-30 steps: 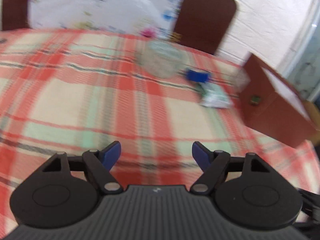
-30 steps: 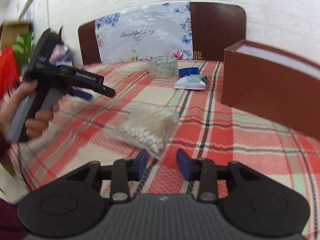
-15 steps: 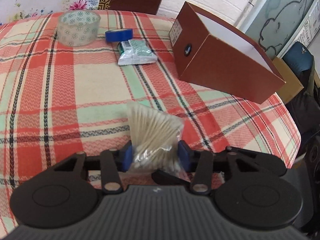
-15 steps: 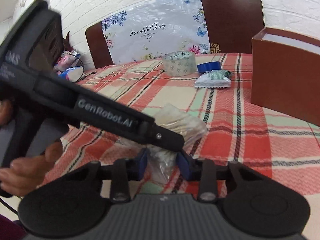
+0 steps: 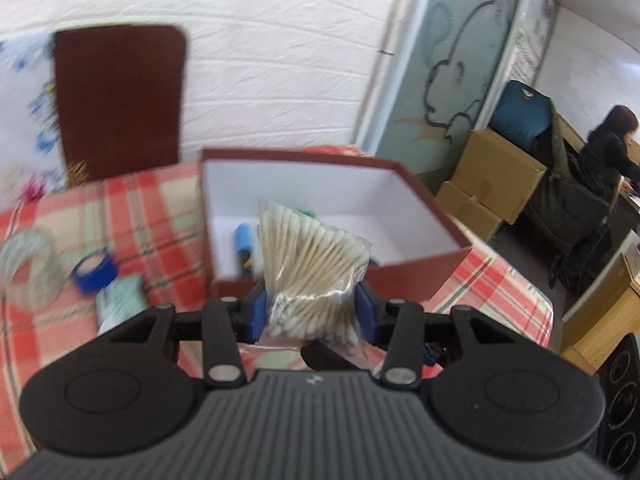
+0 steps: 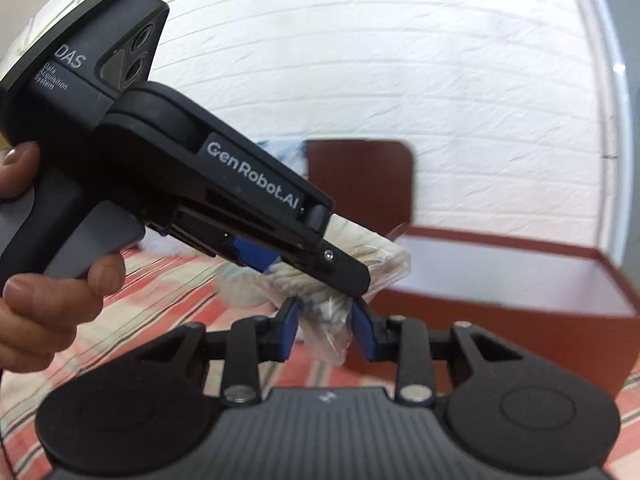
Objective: Organize objects
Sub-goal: 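Carry the cotton swab bag into the brown box and release it, then move the right gripper back to the clear tape roll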
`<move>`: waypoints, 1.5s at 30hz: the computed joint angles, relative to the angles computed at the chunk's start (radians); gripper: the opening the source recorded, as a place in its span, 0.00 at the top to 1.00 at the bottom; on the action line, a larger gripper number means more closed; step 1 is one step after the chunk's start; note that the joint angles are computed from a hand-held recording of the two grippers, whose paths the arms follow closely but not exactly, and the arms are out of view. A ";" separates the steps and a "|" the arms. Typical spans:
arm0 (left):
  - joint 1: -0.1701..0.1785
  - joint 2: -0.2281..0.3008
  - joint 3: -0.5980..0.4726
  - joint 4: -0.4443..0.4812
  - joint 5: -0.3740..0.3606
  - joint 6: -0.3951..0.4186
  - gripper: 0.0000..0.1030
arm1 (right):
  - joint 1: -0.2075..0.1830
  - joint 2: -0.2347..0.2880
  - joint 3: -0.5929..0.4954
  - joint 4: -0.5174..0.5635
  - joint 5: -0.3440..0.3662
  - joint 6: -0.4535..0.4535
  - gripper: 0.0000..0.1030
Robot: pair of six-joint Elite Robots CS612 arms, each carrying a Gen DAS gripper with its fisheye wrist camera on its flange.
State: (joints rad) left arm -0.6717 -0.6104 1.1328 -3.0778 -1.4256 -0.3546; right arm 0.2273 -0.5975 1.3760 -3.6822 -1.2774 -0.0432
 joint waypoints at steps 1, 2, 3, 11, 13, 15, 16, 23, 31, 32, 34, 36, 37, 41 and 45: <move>-0.001 0.018 -0.035 0.011 -0.007 0.014 0.54 | -0.004 0.003 -0.009 -0.001 -0.020 0.010 0.71; -0.002 0.038 -0.075 0.026 -0.016 0.025 0.54 | -0.010 0.007 -0.018 0.000 -0.043 0.021 0.71; -0.003 0.060 -0.117 0.042 -0.025 0.033 0.54 | -0.014 0.011 -0.027 0.000 -0.064 0.030 0.71; -0.023 0.202 -0.386 0.173 -0.007 0.132 0.49 | -0.044 0.058 -0.102 0.022 -0.204 0.079 0.70; -0.030 0.228 -0.436 0.233 0.054 0.142 0.42 | -0.039 0.079 -0.140 0.065 -0.275 0.063 0.66; -0.029 0.236 -0.452 0.277 0.062 0.130 0.42 | -0.032 0.097 -0.168 0.069 -0.345 0.071 0.55; -0.026 0.228 -0.437 0.266 0.052 0.123 0.41 | -0.031 0.098 -0.171 0.070 -0.350 0.078 0.55; -0.040 0.164 -0.296 0.155 0.089 0.161 0.35 | -0.013 0.104 -0.135 -0.045 -0.392 0.068 0.56; -0.060 0.111 -0.179 0.080 0.152 0.187 0.36 | -0.002 0.055 -0.045 -0.053 -0.383 0.102 0.50; -0.060 0.102 -0.159 0.073 0.161 0.176 0.35 | -0.002 0.044 -0.029 -0.031 -0.366 0.108 0.50; -0.060 0.080 -0.118 0.068 0.187 0.147 0.35 | -0.003 0.028 -0.008 0.019 -0.321 0.120 0.49; -0.056 0.056 -0.072 0.071 0.201 0.102 0.35 | -0.003 0.013 0.004 0.077 -0.267 0.118 0.49; -0.054 0.045 -0.050 0.073 0.212 0.081 0.35 | -0.002 0.009 0.005 0.106 -0.244 0.113 0.49; -0.047 0.006 0.032 0.113 0.301 0.003 0.35 | 0.008 -0.003 -0.005 0.226 -0.150 0.087 0.47; -0.032 -0.024 0.100 0.193 0.380 -0.097 0.35 | 0.033 -0.004 -0.022 0.320 -0.096 0.008 0.47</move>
State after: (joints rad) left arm -0.7036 -0.6348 1.2331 -2.8849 -1.0456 -0.4519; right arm 0.2604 -0.6014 1.3539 -3.3621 -1.3730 -0.0349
